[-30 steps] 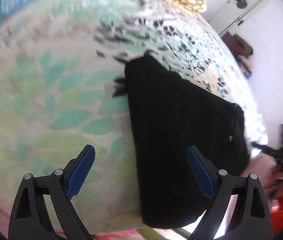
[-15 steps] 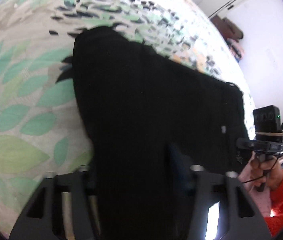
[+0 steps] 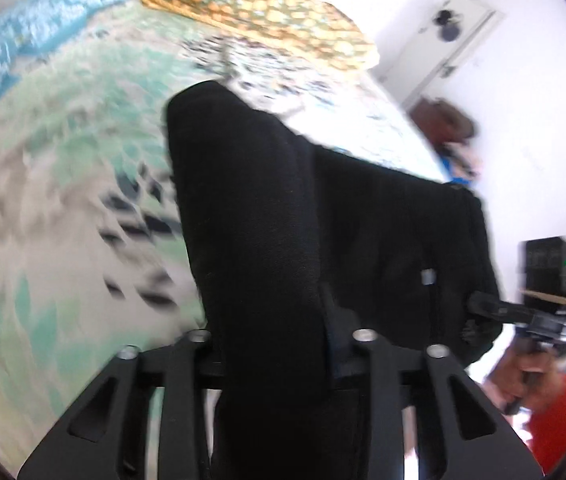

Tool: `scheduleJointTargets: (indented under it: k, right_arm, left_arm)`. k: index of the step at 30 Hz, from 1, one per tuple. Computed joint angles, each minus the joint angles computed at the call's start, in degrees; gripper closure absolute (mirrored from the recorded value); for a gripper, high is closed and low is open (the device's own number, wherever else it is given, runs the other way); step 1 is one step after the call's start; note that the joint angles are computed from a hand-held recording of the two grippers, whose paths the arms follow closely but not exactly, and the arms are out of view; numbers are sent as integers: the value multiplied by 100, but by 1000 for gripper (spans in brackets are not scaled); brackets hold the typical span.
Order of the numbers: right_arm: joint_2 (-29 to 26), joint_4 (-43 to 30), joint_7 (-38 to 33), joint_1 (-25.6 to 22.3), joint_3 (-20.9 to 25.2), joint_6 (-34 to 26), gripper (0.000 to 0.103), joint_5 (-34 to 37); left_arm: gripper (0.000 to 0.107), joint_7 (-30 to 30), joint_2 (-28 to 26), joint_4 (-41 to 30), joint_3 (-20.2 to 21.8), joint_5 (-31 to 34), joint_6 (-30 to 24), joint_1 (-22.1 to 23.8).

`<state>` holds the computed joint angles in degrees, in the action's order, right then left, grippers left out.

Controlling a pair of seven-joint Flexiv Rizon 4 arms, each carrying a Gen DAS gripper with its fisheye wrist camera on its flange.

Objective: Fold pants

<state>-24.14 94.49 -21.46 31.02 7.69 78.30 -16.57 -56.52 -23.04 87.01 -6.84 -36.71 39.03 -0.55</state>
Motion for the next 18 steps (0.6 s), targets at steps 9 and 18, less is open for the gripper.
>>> scheduleJointTargets:
  k: [9, 18]
  right_arm:
    - [883, 963, 2584, 733, -276, -2593, 8, -1739]
    - [643, 138, 2717, 1143, 328, -4706, 0, -2242]
  left_arm:
    - [16, -448, 820, 1879, 473, 1733, 2340, -378]
    - [9, 62, 1574, 2432, 340, 1424, 2673, -495]
